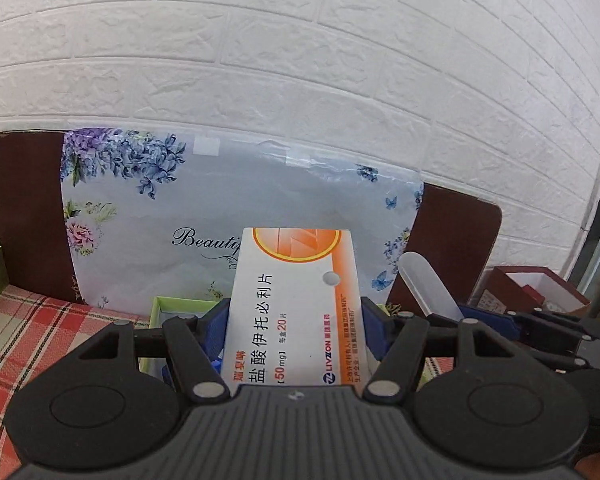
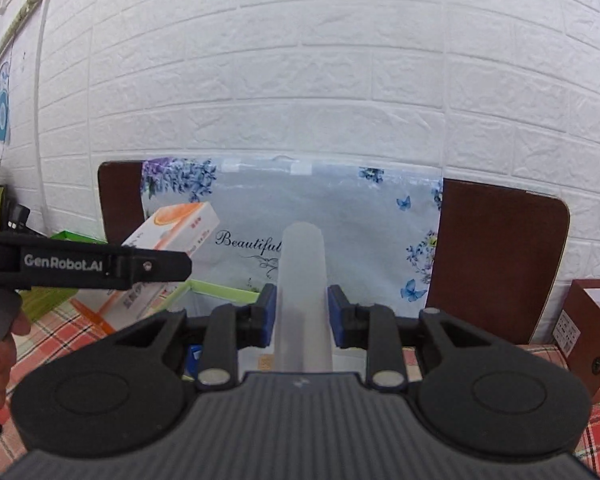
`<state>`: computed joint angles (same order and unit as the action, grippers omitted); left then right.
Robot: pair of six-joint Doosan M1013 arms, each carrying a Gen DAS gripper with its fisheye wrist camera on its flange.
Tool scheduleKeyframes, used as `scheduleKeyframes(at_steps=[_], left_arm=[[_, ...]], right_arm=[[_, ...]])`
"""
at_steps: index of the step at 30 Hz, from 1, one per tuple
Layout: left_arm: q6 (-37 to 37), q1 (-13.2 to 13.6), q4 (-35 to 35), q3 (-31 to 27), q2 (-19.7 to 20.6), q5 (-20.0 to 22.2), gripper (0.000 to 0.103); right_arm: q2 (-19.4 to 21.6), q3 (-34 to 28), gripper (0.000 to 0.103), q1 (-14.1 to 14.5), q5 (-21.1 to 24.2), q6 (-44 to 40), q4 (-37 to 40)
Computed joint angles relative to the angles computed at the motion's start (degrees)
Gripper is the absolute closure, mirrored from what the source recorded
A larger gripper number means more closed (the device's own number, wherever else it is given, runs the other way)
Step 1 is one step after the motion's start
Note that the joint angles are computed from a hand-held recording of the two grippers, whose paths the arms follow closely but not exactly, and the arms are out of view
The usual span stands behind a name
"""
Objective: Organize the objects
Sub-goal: 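Lower the medicine box into the lime-green box and open the left gripper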
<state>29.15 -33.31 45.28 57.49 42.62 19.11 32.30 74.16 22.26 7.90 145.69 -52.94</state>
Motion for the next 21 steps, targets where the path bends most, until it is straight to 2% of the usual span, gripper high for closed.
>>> scheduleKeyframes(at_steps=[2, 5, 9, 13, 15, 16, 17, 18, 19, 21], left_arm=[[5.27, 0.49, -4.74, -3.04, 2.19, 1.38, 0.035], [12.17, 1.16, -11.38, -7.39, 5.25, 4.51, 0.035], [17.2, 1.88, -15.95, -11.49, 8.38, 7.65, 0.035], [18.27, 2.48, -17.86, -13.41, 10.29, 8.63, 0.035], [15.23, 2.58, -16.0, -12.86, 10.47, 7.44, 0.024], [15.22, 2.58, -16.25, -13.4, 10.77, 8.37, 0.009], [14.05, 2.49, -15.23, -13.82, 11.0, 9.32, 0.005], [12.72, 2.42, -13.84, -13.67, 10.95, 9.54, 0.005], [12.49, 2.39, -13.4, -13.6, 10.85, 9.89, 0.005], [10.97, 2.36, -12.11, -13.01, 10.26, 10.44, 0.005]], right_arm=[[1.9, -2.34, 0.076, -0.34, 0.98, -11.73, 11.56], [4.84, -5.76, 0.076, -0.77, 2.74, -24.34, 24.1], [8.4, -9.81, 0.076, -1.13, 6.02, -35.5, 34.96], [11.07, -12.44, 0.076, -1.45, 9.12, -40.82, 40.06], [12.0, -13.27, 0.076, -1.5, 10.72, -41.29, 40.66], [12.45, -13.77, 0.076, -1.54, 11.75, -42.2, 41.26], [12.78, -14.09, 0.074, -1.62, 12.31, -43.86, 42.6], [12.95, -14.19, 0.058, -1.7, 12.51, -45.5, 43.96], [12.84, -13.84, 0.035, -1.64, 12.04, -45.2, 43.12], [12.11, -12.42, 0.02, -1.51, 9.73, -41.99, 39.63]])
